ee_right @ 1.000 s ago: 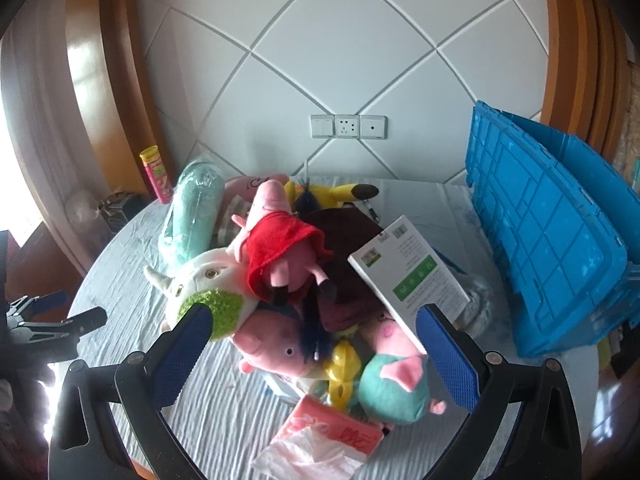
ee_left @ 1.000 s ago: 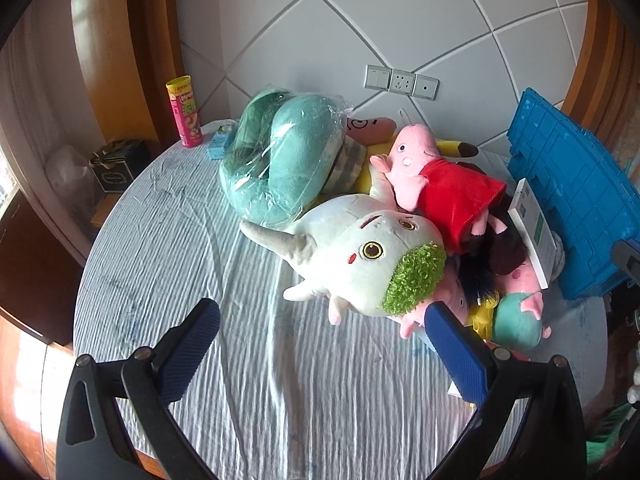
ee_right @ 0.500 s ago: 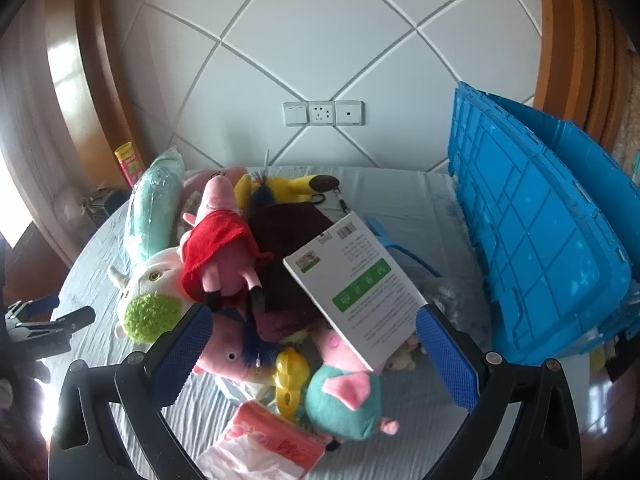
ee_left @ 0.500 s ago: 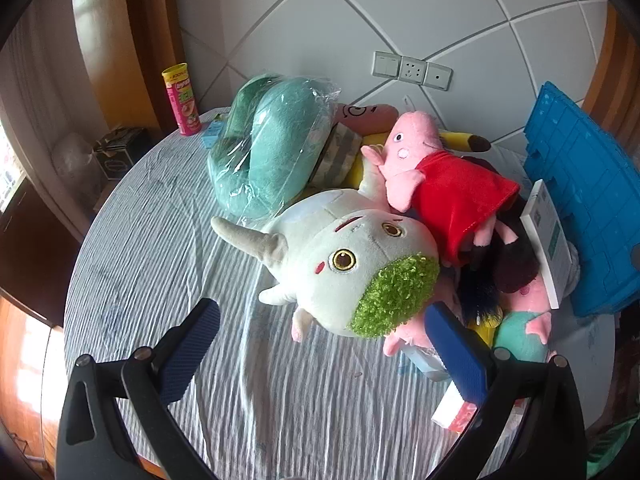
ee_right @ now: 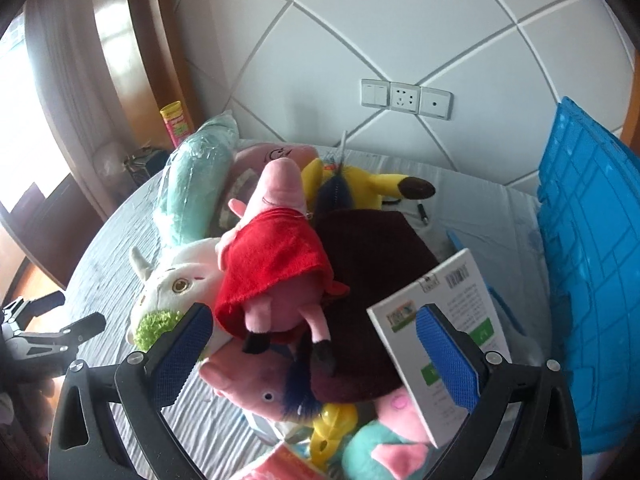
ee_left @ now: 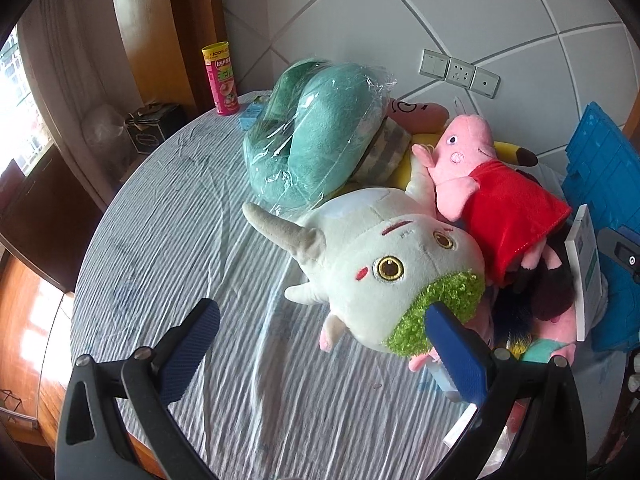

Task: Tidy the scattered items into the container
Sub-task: 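Grasp the red-dressed Peppa Pig plush with the right tool and lift it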

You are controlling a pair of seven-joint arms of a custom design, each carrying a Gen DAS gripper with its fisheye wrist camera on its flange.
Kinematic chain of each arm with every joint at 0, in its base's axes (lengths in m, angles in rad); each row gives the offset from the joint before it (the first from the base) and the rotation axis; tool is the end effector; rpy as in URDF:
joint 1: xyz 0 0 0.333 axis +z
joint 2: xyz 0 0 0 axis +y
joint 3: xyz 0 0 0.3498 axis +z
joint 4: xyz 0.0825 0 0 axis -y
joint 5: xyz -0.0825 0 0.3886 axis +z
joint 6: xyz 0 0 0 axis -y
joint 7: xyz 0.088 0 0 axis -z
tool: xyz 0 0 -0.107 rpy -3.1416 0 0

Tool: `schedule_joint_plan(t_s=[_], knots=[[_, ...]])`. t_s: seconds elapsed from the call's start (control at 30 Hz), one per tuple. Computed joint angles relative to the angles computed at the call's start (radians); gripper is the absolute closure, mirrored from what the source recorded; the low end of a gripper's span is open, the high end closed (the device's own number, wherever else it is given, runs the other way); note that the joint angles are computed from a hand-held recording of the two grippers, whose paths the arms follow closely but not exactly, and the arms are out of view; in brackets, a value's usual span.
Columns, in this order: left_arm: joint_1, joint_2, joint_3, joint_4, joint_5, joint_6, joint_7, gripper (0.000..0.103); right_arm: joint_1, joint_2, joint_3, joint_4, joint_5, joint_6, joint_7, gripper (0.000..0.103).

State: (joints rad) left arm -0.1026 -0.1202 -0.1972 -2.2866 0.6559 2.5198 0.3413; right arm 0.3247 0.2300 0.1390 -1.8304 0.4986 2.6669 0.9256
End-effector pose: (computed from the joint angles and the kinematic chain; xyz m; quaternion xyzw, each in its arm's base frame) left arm 0.5009 -0.1633 0.4676 -0.8109 0.5077 -0.1575 0.2448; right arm 0.6117 0.2814 0.5048 -0.8553 0.3879 -0.1012 0.3283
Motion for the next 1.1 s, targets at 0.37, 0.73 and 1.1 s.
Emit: schedule_joint_plan(t_s=[0.37,0.73,1.1], knots=[[0.016,0.069,0.03,-0.001,-0.064,0.089,0.061,0.0,0.091,0.21,-0.027,0.23,-0.196,-0.089,0.142,0.0],[0.021,0.14,0.051,0.037,-0.071,0.154,0.062,0.0,0.11,0.439,-0.043,0.463,-0.31,-0.237,0.271,0.0],[0.026,0.108,0.058,0.041,-0.04,0.133,0.037,0.0,-0.027,0.308,0.076,0.291,-0.055,-0.077,0.038,0.027]])
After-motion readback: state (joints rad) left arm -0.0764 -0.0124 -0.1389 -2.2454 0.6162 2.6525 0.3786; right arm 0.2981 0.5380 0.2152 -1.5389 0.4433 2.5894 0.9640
